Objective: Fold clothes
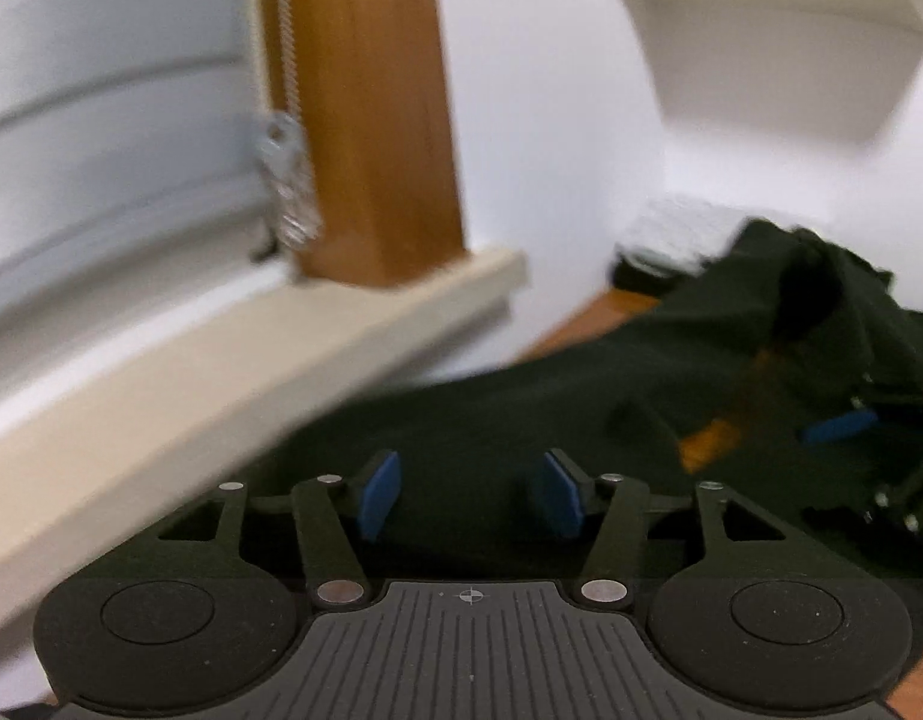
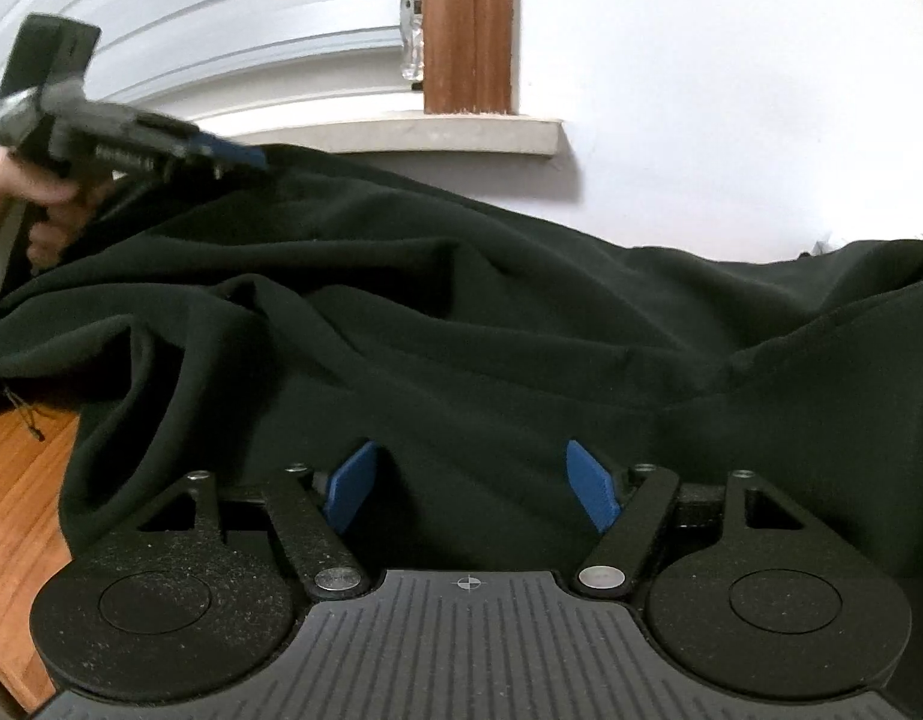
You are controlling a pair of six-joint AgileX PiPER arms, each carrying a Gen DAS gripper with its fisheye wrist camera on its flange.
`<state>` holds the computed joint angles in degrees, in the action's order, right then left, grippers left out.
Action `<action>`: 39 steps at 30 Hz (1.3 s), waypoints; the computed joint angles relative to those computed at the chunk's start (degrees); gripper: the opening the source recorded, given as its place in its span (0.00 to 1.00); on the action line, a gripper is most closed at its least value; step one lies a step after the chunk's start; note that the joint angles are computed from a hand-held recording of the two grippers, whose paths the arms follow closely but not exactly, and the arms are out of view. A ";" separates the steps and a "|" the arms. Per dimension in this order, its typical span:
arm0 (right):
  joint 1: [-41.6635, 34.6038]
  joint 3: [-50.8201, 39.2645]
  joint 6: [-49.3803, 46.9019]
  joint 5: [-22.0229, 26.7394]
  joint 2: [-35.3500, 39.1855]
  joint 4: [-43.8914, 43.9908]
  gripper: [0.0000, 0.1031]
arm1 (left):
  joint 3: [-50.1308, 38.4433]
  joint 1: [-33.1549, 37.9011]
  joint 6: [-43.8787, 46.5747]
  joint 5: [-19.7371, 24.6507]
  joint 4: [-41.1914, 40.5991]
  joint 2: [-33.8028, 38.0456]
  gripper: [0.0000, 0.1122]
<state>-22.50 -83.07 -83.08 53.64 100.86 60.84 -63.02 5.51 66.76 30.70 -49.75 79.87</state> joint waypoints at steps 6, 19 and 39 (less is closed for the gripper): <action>-4.02 5.03 -1.94 -1.68 -4.24 4.07 0.68 | 2.28 5.34 10.28 6.03 -10.71 2.28 0.51; -28.55 -5.48 18.66 -6.18 4.67 7.52 0.67 | 4.60 9.14 18.01 10.19 -16.87 2.18 0.53; -31.89 -11.06 18.91 -0.49 2.72 15.66 0.07 | 4.83 12.22 20.33 14.13 -16.88 2.21 0.56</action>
<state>-54.39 -94.13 -64.17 53.15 103.58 76.51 -58.19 17.74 87.09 44.84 -66.63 82.08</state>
